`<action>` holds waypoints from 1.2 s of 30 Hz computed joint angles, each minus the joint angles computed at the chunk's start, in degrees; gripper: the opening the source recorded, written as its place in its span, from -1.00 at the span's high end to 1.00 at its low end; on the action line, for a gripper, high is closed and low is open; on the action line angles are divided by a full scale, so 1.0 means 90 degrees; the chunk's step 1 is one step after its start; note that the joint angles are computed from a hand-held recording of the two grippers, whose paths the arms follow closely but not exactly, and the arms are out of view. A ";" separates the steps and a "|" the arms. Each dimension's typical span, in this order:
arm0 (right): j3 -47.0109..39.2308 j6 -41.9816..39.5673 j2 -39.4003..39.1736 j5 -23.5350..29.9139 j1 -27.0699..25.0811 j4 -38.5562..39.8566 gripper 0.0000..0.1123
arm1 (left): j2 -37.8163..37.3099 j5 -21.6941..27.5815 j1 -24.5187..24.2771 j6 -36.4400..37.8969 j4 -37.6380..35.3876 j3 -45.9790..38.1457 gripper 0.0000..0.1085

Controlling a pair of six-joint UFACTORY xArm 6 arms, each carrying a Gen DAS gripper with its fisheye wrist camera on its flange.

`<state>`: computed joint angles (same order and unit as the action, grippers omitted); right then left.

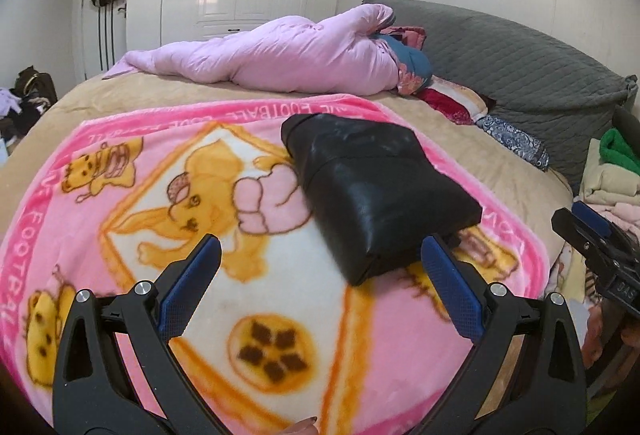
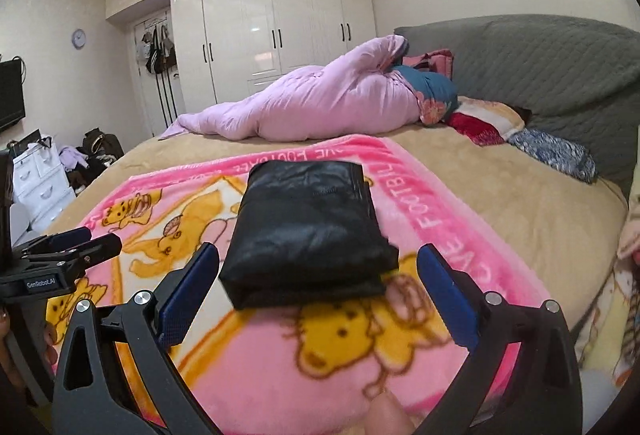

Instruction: Fold large clothes

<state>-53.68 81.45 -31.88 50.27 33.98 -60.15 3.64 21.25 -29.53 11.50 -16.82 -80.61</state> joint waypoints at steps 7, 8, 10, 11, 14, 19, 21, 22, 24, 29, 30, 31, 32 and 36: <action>0.0383 0.0626 0.0001 0.0427 0.0535 0.0115 -0.76 | -0.0556 -0.0677 0.0004 0.0183 -0.0048 0.1119 -0.73; 0.0391 0.0703 0.0041 0.0541 0.0597 0.0061 -0.76 | -0.0590 -0.0704 -0.0002 0.0195 -0.0070 0.1189 -0.73; 0.0423 0.0665 0.0094 0.0618 0.0656 0.0145 -0.76 | -0.0628 -0.0674 0.0015 0.0071 0.0028 0.1270 -0.73; 0.0419 0.0597 0.0131 0.0696 0.0689 0.0185 -0.76 | -0.0613 -0.0653 0.0022 0.0128 -0.0042 0.1260 -0.73; 0.0428 0.0700 0.0160 0.0896 0.0791 0.0132 -0.76 | -0.0611 -0.0613 0.0033 0.0309 -0.0221 0.1267 -0.73; 0.0479 0.0731 0.0085 0.0705 0.0733 0.0217 -0.76 | -0.0584 -0.0454 0.0064 0.0298 -0.0265 0.1218 -0.72; 0.0433 0.0625 0.0129 0.0693 0.0738 0.0265 -0.76 | -0.0588 -0.0438 0.0069 0.0298 -0.0256 0.1241 -0.73; 0.0425 0.0577 0.0144 0.0662 0.0737 0.0298 -0.76 | -0.0598 -0.0444 0.0079 0.0230 -0.0183 0.1261 -0.73; 0.0439 0.0604 0.0150 0.0602 0.0738 0.0357 -0.76 | -0.0603 -0.0419 0.0088 0.0277 -0.0230 0.1267 -0.73; 0.0484 0.0546 0.0134 0.0485 0.0655 0.0567 -0.76 | -0.0586 -0.0344 0.0109 0.0200 -0.0183 0.1230 -0.73; 0.0487 0.0539 0.0132 0.0482 0.0648 0.0583 -0.76 | -0.0586 -0.0351 0.0107 0.0210 -0.0181 0.1234 -0.73; 0.0489 0.0525 0.0129 0.0467 0.0634 0.0611 -0.76 | -0.0588 -0.0368 0.0109 0.0150 -0.0110 0.1241 -0.73; 0.0511 0.0527 0.0111 0.0411 0.0605 0.0647 -0.76 | -0.0590 -0.0385 0.0106 0.0054 -0.0011 0.1249 -0.73; 0.0543 0.0548 0.0076 0.0353 0.0565 0.0705 -0.76 | -0.0577 -0.0362 0.0121 -0.0052 0.0120 0.1242 -0.73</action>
<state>-48.80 86.39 -31.20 53.44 39.06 -53.81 -1.55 17.99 -28.44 11.03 -15.74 -69.43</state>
